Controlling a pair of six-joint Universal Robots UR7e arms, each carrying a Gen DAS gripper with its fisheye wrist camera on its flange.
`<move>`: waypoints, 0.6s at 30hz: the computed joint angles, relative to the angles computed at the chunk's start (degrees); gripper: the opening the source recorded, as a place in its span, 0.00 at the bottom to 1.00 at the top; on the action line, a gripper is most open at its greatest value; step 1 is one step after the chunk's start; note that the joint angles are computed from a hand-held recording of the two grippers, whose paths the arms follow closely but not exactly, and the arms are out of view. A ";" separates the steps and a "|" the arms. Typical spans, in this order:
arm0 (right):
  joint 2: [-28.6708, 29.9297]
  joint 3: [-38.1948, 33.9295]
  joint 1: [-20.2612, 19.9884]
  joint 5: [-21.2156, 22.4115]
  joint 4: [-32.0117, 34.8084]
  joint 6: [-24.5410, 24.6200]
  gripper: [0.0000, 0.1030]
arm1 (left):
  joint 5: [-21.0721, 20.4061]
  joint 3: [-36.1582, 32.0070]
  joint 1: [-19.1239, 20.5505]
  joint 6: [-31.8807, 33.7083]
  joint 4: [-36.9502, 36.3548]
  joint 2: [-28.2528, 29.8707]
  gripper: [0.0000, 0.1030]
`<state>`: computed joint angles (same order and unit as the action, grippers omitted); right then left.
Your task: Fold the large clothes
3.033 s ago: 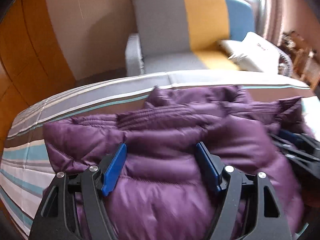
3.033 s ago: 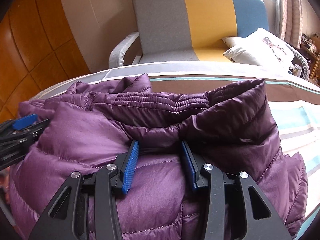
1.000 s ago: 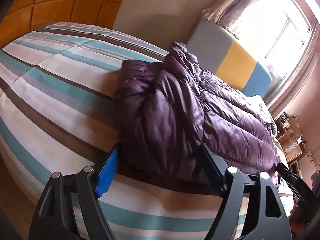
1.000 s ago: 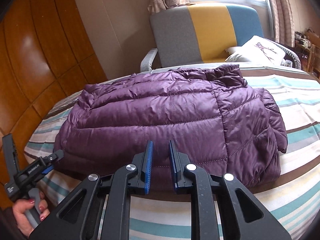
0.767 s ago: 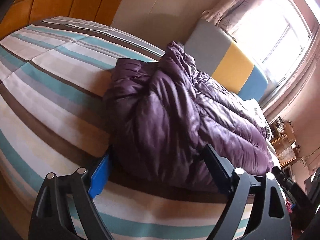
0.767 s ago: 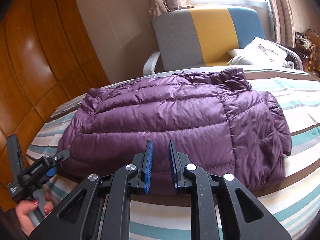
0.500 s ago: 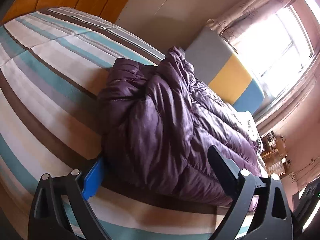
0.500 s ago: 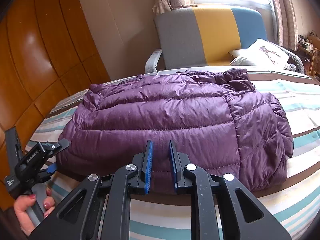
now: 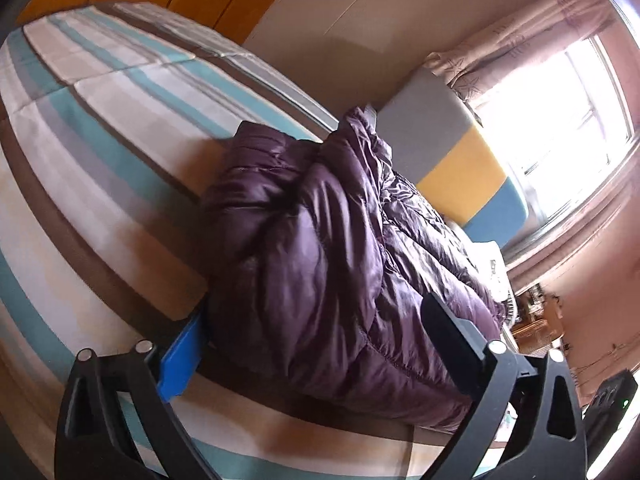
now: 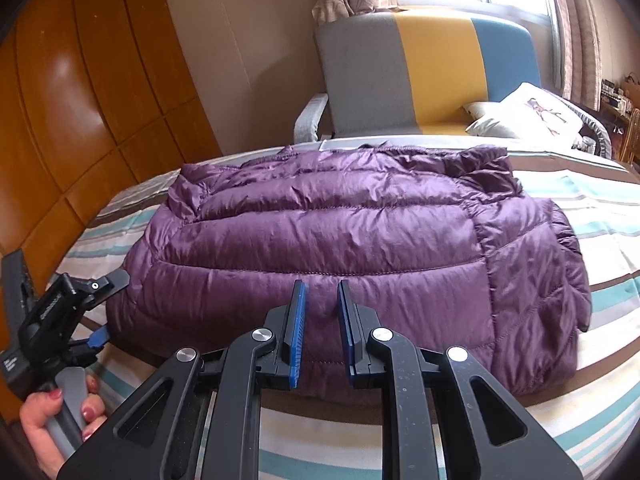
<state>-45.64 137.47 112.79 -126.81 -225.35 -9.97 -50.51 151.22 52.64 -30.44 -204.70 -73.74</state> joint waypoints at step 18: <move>2.67 -1.02 -5.14 2.40 2.94 -0.29 0.16 | 1.26 -4.80 2.67 0.71 -10.41 10.70 0.60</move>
